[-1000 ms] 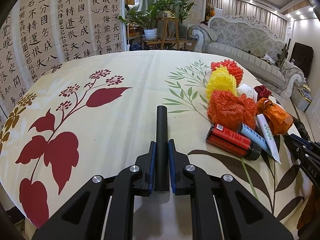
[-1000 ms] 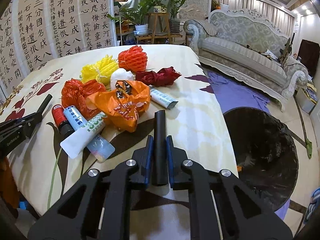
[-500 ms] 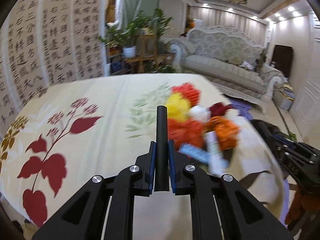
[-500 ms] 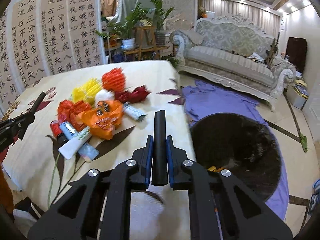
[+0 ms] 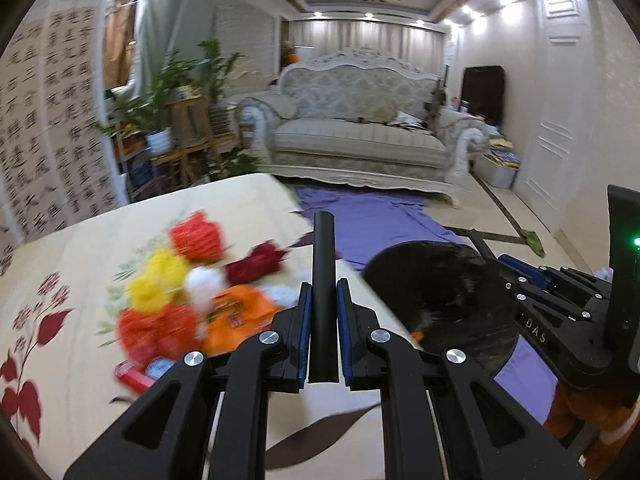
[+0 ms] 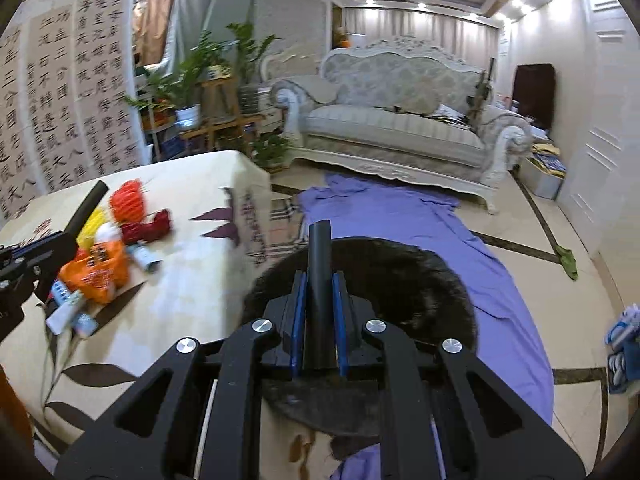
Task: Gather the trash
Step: 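Move both tools over the bin and open them to drop the rods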
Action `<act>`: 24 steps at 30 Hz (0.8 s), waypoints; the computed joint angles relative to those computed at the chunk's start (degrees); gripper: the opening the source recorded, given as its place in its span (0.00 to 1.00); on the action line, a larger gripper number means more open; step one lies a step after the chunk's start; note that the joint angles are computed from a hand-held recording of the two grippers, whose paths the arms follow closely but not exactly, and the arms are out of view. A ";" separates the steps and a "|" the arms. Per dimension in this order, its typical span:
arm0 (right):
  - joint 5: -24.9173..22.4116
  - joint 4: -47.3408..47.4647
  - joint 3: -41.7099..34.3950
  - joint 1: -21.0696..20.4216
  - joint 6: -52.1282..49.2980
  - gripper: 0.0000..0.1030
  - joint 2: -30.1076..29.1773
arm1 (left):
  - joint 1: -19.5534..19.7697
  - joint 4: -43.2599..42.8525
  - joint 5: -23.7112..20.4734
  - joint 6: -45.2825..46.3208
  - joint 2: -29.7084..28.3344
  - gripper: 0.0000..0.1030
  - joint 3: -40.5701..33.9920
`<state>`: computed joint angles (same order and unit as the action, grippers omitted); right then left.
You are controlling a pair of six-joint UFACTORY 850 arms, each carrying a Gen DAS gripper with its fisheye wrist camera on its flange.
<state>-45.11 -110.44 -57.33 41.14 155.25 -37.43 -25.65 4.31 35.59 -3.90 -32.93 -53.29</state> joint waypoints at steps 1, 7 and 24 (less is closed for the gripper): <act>0.12 -0.39 0.47 -0.71 0.90 0.13 0.05 | -0.55 -0.20 -0.37 0.41 -0.64 0.13 -0.88; 0.63 -2.50 1.39 -3.13 3.70 0.13 -0.46 | -3.16 -1.39 -3.89 2.50 -4.98 0.13 -6.98; 3.05 -6.29 -0.14 -7.59 6.98 0.13 -3.25 | -6.84 -8.89 -10.53 10.78 -12.07 0.13 -17.38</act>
<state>-42.06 -116.73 -57.47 33.55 162.23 -40.69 -32.48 -4.58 25.06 6.88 -44.99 -70.67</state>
